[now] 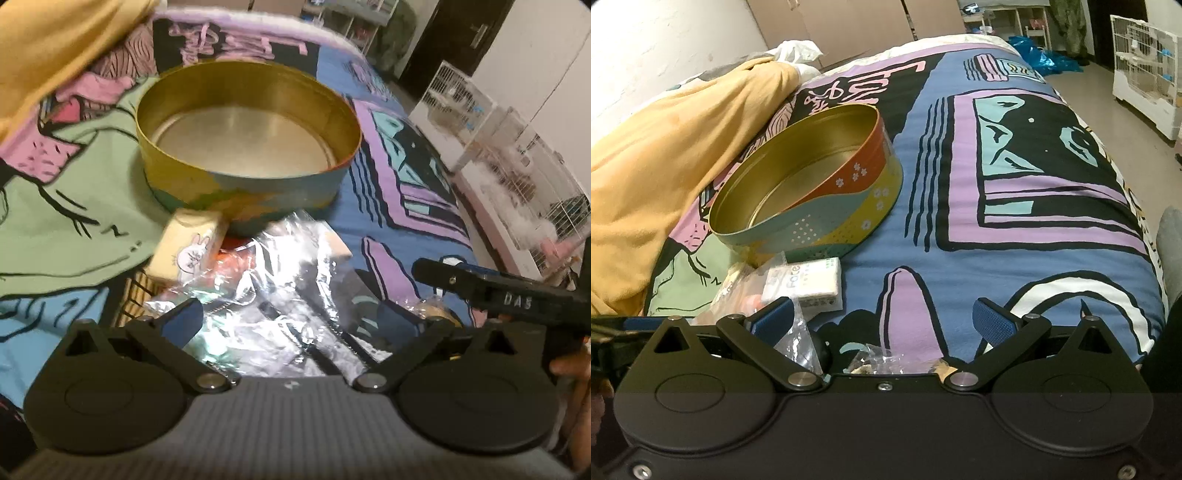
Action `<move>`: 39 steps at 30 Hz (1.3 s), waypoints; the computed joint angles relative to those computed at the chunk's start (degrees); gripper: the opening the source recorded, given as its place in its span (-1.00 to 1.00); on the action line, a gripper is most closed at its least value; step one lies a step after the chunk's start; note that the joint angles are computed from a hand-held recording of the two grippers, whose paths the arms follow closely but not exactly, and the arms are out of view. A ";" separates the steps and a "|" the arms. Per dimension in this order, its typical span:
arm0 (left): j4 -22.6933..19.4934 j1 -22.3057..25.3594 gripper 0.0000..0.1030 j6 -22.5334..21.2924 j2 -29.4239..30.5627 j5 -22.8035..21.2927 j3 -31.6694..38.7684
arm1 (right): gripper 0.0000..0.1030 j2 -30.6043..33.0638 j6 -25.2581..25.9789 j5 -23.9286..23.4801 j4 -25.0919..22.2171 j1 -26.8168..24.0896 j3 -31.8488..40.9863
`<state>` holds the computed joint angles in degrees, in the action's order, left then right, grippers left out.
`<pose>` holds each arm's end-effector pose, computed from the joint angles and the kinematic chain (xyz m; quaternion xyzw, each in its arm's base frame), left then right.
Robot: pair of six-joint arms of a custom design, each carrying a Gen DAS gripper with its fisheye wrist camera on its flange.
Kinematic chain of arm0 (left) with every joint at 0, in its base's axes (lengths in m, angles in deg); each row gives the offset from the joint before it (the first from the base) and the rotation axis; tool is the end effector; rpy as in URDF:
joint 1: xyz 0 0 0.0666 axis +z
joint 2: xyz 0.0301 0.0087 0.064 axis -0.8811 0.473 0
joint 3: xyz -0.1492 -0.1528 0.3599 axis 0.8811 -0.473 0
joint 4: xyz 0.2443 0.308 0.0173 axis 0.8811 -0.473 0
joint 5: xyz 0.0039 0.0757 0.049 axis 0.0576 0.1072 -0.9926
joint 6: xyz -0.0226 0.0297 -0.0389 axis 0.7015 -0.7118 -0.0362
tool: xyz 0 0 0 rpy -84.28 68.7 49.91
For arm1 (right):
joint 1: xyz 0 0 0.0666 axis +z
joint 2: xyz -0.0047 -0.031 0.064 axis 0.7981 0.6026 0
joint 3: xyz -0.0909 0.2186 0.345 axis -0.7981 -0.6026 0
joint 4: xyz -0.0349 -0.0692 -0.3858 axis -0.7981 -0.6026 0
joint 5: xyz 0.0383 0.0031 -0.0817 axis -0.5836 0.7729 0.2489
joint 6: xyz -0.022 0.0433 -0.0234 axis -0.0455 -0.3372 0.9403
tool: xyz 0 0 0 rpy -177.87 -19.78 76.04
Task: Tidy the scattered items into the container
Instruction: 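Close the left tool on a clear plastic bag and lift it, then carry the clear bag over the gold tin and open the left tool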
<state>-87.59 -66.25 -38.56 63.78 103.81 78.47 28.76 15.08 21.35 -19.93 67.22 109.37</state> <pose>0.6629 -0.0708 0.4931 0.2862 0.8993 -0.2244 0.2427 0.4393 0.1066 0.4384 0.1809 0.9000 0.1048 0.3825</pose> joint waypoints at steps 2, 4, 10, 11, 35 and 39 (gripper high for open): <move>-3.93 -0.01 1.00 -1.06 1.03 -0.24 1.58 | 1.00 0.03 -0.21 -0.08 0.10 -0.10 0.00; -4.81 -0.48 1.00 -2.96 0.66 -0.46 0.43 | 1.00 0.10 -0.01 -0.24 0.09 -0.11 0.02; 1.76 -4.22 1.00 -18.68 -4.09 -5.81 -10.38 | 1.00 0.36 0.41 -0.14 -0.15 0.17 0.26; 4.43 -4.81 1.00 -19.34 -5.42 -7.56 -13.21 | 1.00 0.35 0.23 -0.18 -0.08 0.14 0.24; 4.20 -1.49 -0.82 -16.99 -5.03 0.28 -5.46 | 1.00 -0.14 -0.86 -0.54 0.67 -0.48 -0.25; 4.09 -0.66 -0.82 -15.23 -3.85 0.57 -1.80 | 1.00 -0.01 -1.01 -0.53 0.36 -0.46 -0.11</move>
